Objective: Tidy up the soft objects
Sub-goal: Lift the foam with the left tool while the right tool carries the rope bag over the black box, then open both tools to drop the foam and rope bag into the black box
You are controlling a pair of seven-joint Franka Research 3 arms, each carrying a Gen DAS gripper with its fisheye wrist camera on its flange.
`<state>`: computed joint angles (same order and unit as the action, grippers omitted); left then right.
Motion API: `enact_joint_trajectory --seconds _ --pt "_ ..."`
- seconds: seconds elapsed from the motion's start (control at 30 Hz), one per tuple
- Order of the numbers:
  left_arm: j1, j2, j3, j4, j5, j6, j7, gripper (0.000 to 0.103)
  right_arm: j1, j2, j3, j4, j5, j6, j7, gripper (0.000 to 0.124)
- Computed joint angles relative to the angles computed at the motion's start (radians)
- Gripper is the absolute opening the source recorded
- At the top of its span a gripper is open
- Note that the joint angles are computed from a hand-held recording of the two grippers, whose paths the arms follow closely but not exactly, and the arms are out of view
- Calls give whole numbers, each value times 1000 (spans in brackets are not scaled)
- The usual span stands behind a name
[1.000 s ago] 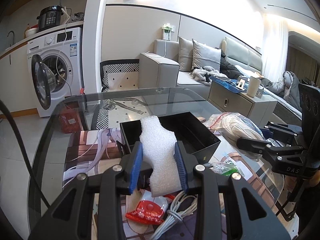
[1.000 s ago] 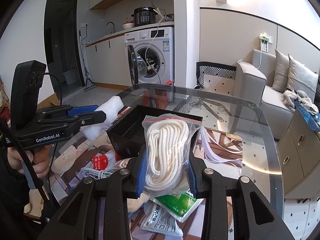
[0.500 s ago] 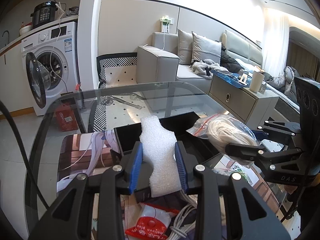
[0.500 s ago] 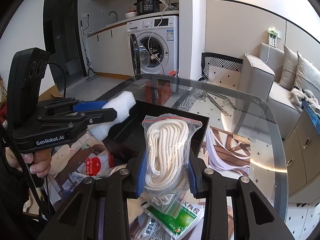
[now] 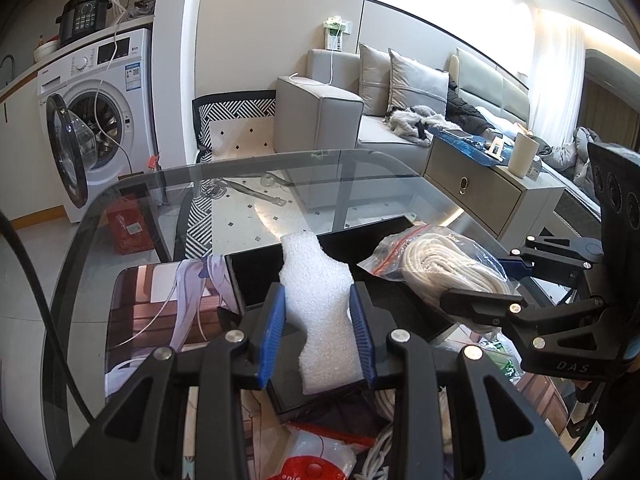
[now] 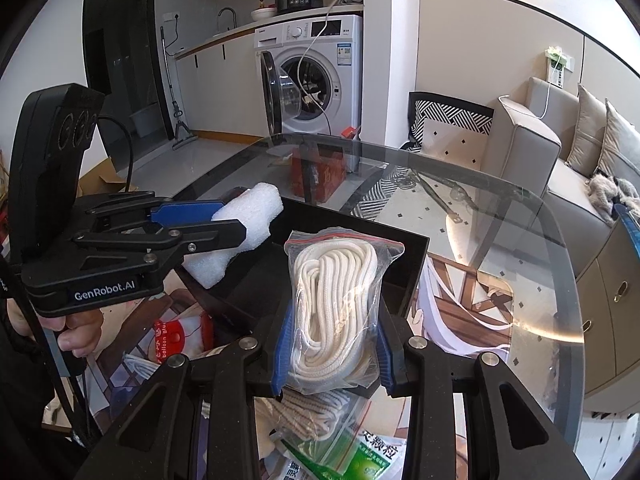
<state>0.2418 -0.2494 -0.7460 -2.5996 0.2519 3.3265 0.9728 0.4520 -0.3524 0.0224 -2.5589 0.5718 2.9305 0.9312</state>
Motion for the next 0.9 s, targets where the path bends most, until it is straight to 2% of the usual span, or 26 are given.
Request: enact_joint_trajectory --seconds 0.1,0.27,0.33,0.63,0.7,0.77,0.87,0.9 --pt "47 14 -50 16 0 -10 3 32 -6 19 1 15 -9 -11 0 35" --pt "75 46 -70 44 38 -39 -6 32 -28 60 19 52 -48 -28 12 35" --pt "106 62 -96 57 62 -45 -24 32 -40 69 26 61 -64 -40 23 35" --pt "107 143 -74 112 184 -98 -98 32 -88 146 58 142 -162 -115 86 35" --pt "155 144 -116 122 232 -106 -138 32 -99 165 67 157 -195 -123 108 35" --pt "170 153 -128 136 273 -120 -163 32 -100 184 67 171 -204 -132 112 35" --pt "140 163 -97 147 312 -130 -183 32 -97 202 65 178 -200 -121 105 35" --pt "89 171 -54 147 282 -132 -148 32 -97 204 65 181 -198 -120 108 35"
